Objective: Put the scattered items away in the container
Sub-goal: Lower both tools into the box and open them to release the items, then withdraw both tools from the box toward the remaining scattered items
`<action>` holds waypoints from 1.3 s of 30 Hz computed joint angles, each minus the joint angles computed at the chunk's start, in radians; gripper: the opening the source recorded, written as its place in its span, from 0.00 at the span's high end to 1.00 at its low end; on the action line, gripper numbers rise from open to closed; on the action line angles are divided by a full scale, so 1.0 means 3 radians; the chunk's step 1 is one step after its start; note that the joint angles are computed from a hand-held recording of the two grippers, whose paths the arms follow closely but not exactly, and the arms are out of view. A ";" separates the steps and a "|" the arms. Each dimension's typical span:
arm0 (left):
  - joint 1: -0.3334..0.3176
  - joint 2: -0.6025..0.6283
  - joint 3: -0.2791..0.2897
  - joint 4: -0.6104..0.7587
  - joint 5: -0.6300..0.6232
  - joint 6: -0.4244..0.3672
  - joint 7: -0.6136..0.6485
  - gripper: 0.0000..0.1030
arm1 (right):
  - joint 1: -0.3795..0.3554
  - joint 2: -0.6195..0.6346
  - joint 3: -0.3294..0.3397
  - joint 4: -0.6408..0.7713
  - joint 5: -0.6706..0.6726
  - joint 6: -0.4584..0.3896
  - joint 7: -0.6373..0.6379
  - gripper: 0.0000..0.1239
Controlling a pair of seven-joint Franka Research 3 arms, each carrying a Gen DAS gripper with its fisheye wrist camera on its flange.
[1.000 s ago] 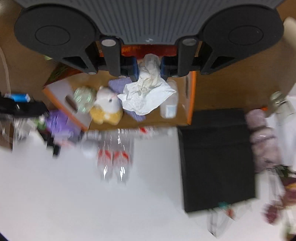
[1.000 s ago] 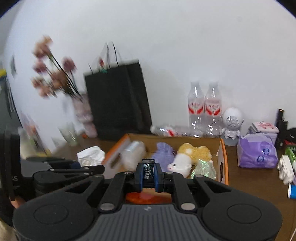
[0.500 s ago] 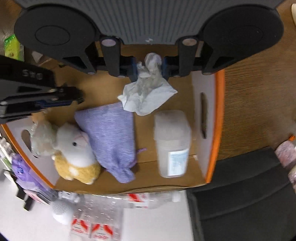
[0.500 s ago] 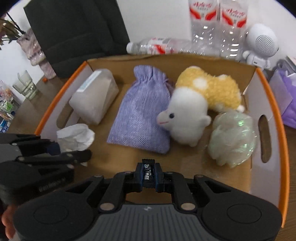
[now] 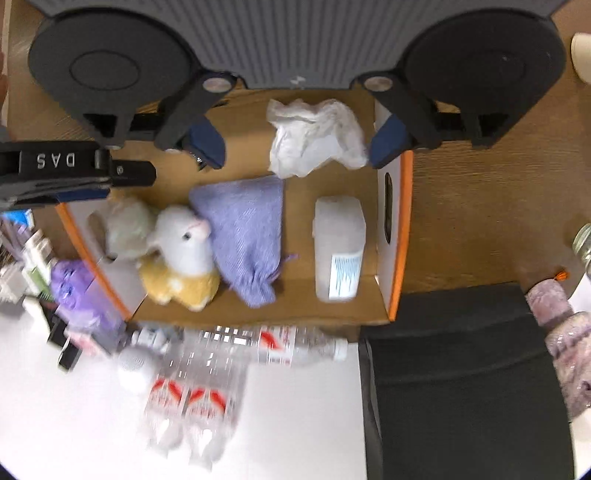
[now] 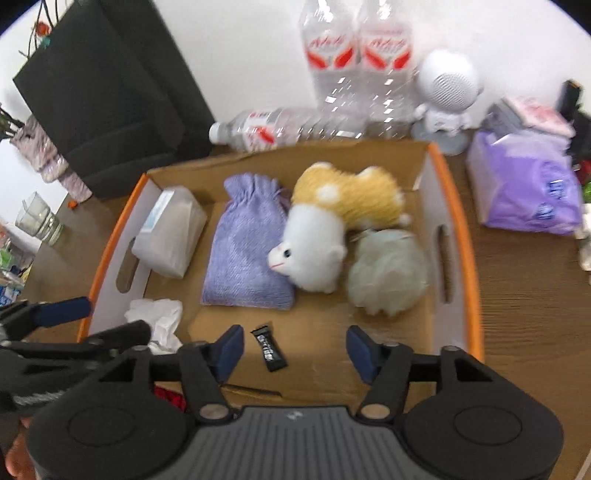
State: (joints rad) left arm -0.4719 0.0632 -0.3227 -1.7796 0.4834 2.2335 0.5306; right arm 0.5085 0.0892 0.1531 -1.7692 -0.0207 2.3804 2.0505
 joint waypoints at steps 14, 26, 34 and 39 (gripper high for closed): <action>-0.0212 -0.0175 -0.0161 0.0288 0.0302 -0.0630 -0.0394 0.00 | -0.0095 -0.0712 0.0155 -0.0432 -0.0230 -0.0062 0.0218 0.33; -0.0399 -0.0415 -0.0358 -0.0146 0.0935 -0.0775 -0.1074 0.00 | -0.0202 -0.1187 0.0420 -0.1131 -0.0429 0.0423 0.0445 0.30; -0.0432 -0.0589 -0.0508 -0.0594 0.1528 -0.0653 -0.1751 0.00 | -0.0754 -0.1602 0.0982 -0.1882 -0.1267 0.1372 0.1310 0.29; -0.0459 -0.0658 -0.0642 -0.0860 0.2055 -0.0618 -0.2241 0.00 | -0.1203 -0.1814 0.1384 -0.2214 -0.1712 0.1860 0.1822 0.29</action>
